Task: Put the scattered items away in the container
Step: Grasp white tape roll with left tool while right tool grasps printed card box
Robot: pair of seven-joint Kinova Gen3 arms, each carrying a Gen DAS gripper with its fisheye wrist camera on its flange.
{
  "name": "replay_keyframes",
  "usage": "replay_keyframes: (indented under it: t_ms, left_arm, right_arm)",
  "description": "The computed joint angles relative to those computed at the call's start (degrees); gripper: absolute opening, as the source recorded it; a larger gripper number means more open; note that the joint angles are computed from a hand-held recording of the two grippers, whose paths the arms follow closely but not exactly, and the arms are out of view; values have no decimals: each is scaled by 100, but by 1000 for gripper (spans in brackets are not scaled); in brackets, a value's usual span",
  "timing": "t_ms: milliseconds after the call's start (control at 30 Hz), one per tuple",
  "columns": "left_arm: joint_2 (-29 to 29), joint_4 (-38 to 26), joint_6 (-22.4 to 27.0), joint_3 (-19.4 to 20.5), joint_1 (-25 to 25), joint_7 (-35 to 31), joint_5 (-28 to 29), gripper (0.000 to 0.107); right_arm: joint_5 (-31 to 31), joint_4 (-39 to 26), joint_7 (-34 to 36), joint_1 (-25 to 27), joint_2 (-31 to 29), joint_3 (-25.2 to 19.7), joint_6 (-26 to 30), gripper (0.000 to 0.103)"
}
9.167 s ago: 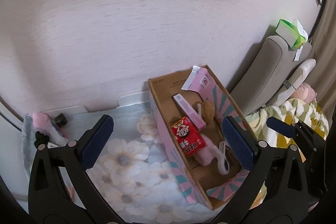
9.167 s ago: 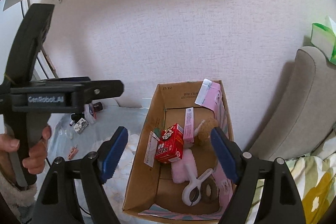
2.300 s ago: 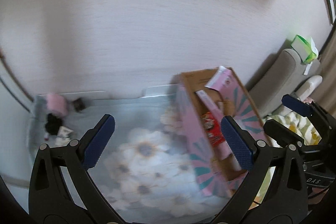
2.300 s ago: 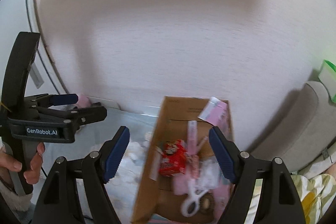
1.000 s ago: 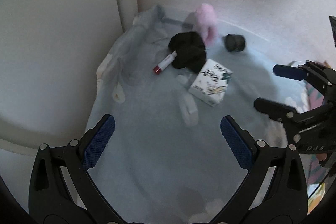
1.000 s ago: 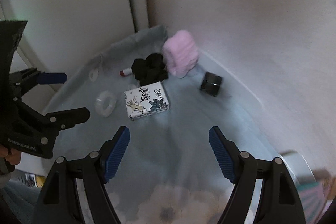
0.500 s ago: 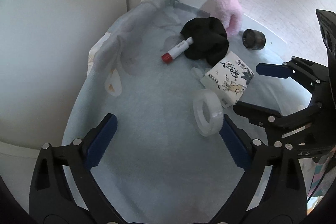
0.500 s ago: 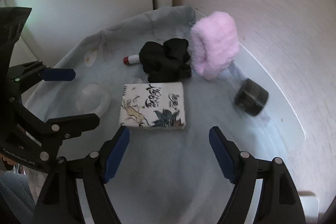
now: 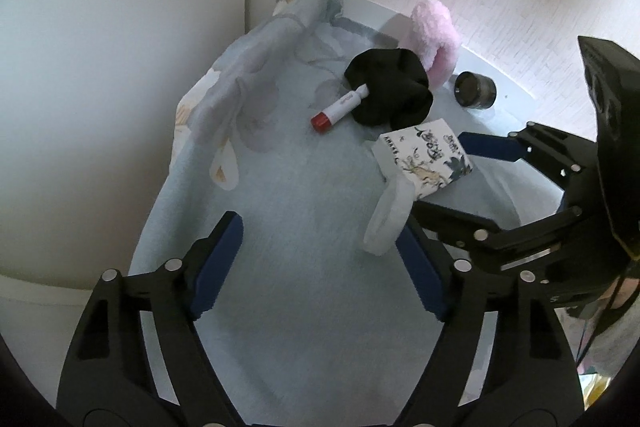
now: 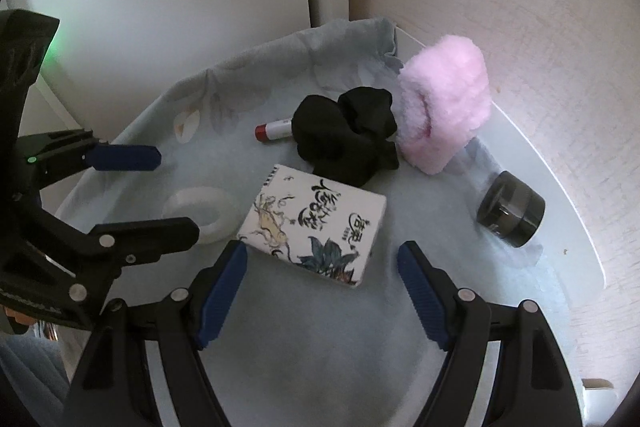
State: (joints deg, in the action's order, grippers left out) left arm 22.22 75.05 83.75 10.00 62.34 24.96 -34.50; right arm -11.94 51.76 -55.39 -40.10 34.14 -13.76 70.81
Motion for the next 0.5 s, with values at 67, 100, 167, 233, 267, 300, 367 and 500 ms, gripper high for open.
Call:
replay_keyframes:
  t_ms: [67, 100, 167, 233, 267, 300, 367, 500]
  left_arm:
    - [-180, 205, -176, 15, -30, -18, -41, 74]
    - [-235, 294, -313, 37, -55, -29, -91, 74]
    - [-298, 391, -507, 96, -116, -149, -164, 74]
    - [-289, 380, -562, 136, -175, -352, -193, 74]
    - [-297, 383, -596, 150, -195, -445, -195, 74]
    - [-322, 427, -673, 155, -220, -503, -195, 74]
    - [-378, 533, -858, 176, -282, -638, -180, 71]
    - [-407, 589, -1078, 247, -440, -1191, -35, 58]
  right_arm:
    - [-59, 27, -45, 22, 8, -14, -43, 74]
    - [-95, 18, -50, 40, 26, -29, -36, 74]
    - [-127, 5, 15, 56, 57, -60, -27, 74]
    - [-100, 24, 200, 49, 56, -86, -66, 74]
    - [-76, -8, 329, 45, 71, -101, -49, 74]
    - [-43, -48, 451, 31, 88, -104, -23, 74]
    - [5, -258, 794, 19, 186, -135, 160, 74]
    - [78, -1093, 1396, -124, 559, -94, 898, 74]
